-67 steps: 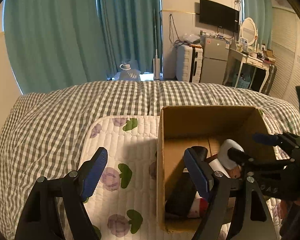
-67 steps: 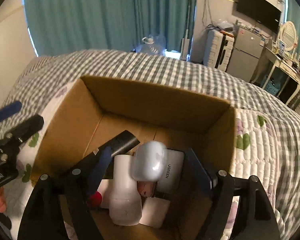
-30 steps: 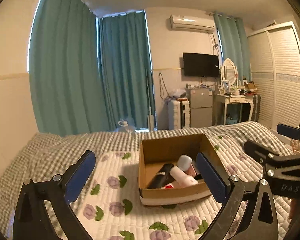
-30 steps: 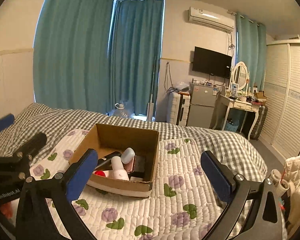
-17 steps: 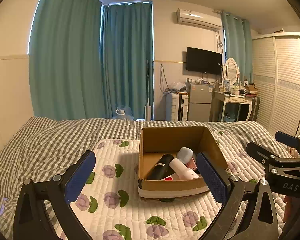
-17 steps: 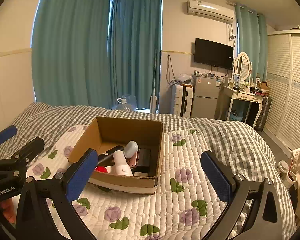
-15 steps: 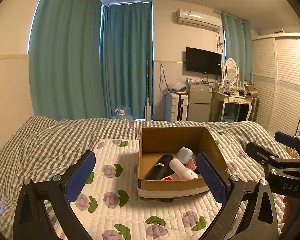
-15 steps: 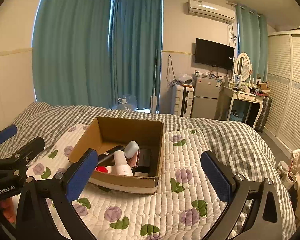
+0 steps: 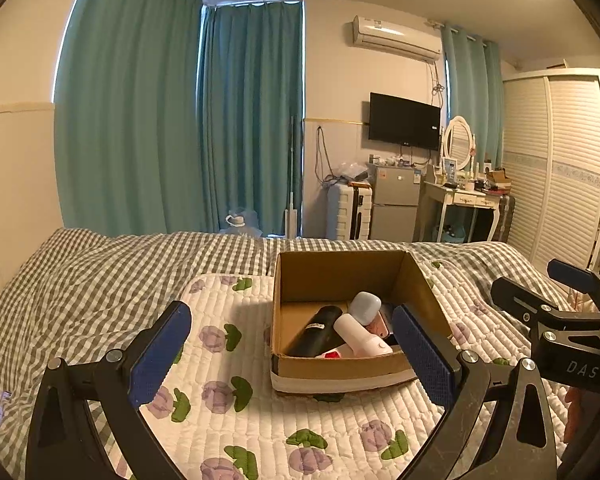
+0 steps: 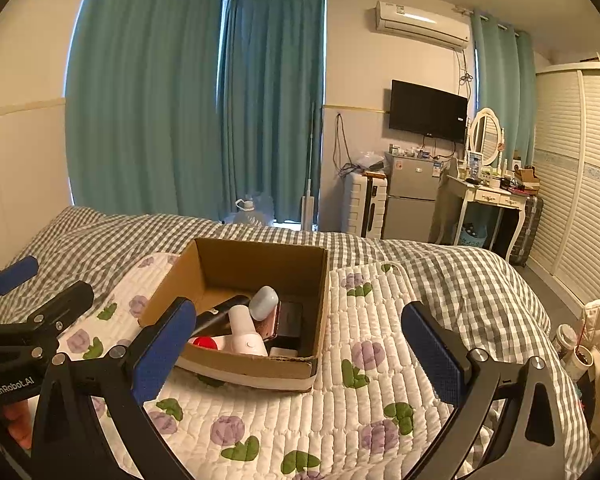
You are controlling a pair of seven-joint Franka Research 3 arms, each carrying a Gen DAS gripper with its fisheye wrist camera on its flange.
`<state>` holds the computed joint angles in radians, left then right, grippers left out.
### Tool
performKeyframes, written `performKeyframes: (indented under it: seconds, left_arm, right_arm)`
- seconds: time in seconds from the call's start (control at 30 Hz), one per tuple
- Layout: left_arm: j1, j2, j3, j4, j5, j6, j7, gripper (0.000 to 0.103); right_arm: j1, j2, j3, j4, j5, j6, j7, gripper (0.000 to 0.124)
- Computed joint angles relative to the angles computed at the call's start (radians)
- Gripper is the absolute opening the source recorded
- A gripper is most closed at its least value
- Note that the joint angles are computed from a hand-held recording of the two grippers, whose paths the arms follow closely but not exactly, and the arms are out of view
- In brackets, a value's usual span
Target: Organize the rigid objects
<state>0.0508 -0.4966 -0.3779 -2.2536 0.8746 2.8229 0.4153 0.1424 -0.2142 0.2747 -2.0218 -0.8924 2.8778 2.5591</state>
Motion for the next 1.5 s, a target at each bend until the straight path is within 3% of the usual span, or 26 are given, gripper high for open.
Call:
performKeyframes:
  seconds: [1.5]
  left_arm:
    - [-0.002, -0.014, 0.0, -0.006, 0.013, -0.012, -0.018, 0.103]
  right_arm:
    - [0.017, 0.01, -0.012, -0.001, 0.03, -0.011, -0.028, 0.103]
